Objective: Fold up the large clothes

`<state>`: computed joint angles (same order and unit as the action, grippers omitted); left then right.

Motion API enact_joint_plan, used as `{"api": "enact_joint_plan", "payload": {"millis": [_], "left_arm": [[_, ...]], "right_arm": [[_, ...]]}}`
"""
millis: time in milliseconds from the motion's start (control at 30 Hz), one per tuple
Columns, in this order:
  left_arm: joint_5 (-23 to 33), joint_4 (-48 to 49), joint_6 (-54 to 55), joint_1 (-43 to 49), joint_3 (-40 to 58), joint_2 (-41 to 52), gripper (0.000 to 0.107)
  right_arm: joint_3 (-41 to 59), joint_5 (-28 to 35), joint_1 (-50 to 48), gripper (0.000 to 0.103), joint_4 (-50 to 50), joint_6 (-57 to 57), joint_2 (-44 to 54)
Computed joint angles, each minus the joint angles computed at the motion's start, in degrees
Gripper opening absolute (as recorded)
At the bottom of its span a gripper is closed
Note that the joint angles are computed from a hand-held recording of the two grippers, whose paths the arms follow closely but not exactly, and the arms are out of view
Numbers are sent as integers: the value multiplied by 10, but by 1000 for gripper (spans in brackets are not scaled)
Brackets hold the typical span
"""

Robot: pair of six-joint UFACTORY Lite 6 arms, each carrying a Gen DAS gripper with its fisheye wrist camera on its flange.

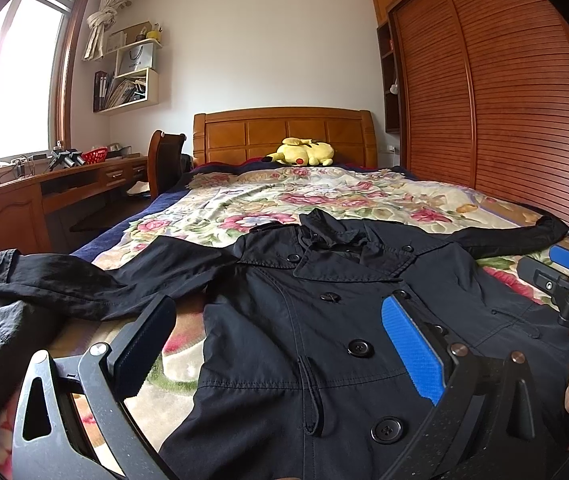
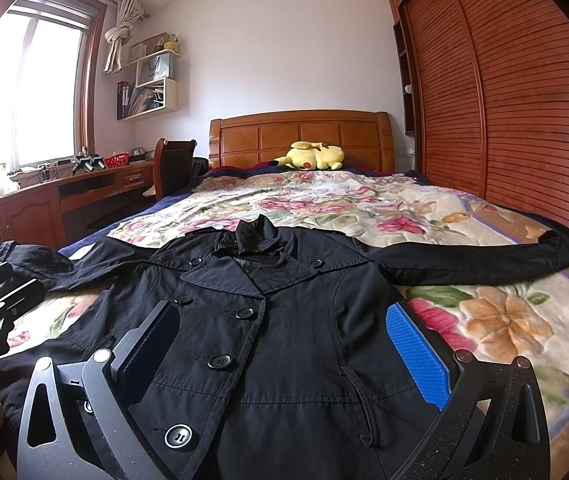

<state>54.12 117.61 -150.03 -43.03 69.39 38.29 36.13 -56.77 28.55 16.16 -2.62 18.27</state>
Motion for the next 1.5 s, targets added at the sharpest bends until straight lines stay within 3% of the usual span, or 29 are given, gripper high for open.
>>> {"api": "enact_joint_plan", "payload": {"millis": [833, 1500], "left_arm": [[-4, -3, 5, 0, 0, -3, 103], [-82, -30, 98, 61, -68, -114, 103]], "right_arm": [[-1, 2, 3, 103, 1, 0, -2], [13, 124, 10, 103, -80, 17, -77]]}}
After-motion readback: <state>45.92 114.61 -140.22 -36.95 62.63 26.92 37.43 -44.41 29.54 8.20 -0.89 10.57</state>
